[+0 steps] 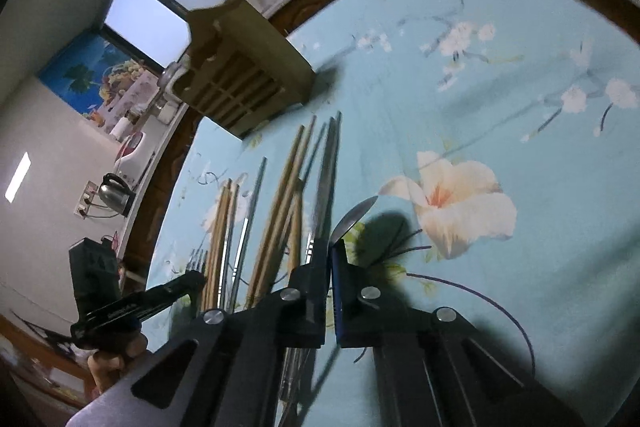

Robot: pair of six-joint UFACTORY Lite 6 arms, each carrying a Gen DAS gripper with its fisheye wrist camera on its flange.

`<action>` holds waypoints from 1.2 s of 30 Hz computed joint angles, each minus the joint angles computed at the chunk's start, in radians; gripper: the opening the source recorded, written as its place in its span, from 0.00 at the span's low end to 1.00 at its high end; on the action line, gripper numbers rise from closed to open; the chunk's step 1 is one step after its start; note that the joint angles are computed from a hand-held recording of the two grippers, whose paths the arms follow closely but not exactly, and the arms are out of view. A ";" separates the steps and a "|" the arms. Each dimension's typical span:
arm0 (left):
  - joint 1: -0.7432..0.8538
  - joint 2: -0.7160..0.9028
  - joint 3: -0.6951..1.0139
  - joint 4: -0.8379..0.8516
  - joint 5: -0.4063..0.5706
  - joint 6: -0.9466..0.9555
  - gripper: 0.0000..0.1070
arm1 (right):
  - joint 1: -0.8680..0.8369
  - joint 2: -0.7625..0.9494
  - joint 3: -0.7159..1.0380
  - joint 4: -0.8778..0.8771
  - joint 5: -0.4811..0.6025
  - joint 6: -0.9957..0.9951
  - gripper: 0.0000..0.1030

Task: Organize utensils
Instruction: 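Grasp the silver fork with the left tool while the right tool grasps the spoon, then carry the fork with the left tool while the right tool carries the spoon to the holder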

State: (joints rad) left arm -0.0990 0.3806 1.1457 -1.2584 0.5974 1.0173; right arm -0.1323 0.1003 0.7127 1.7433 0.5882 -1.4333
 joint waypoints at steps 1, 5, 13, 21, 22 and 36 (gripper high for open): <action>0.000 -0.016 -0.012 -0.009 -0.003 0.010 0.03 | 0.000 -0.026 -0.010 0.001 -0.009 -0.004 0.02; 0.019 -0.128 -0.082 -0.064 0.006 0.063 0.02 | -0.004 -0.170 -0.053 -0.034 -0.060 0.019 0.02; 0.116 -0.281 -0.121 -0.109 0.084 0.083 0.02 | 0.018 -0.421 -0.072 -0.174 -0.179 0.149 0.02; 0.132 -0.362 -0.103 -0.128 0.069 0.097 0.02 | 0.135 -0.472 -0.023 -0.187 -0.310 0.172 0.02; 0.130 -0.369 -0.101 -0.133 0.063 0.102 0.02 | 0.155 -0.465 -0.008 -0.174 -0.332 0.157 0.02; 0.113 -0.237 0.153 -0.174 0.006 0.100 0.02 | 0.232 -0.269 0.211 0.136 -0.403 -0.174 0.02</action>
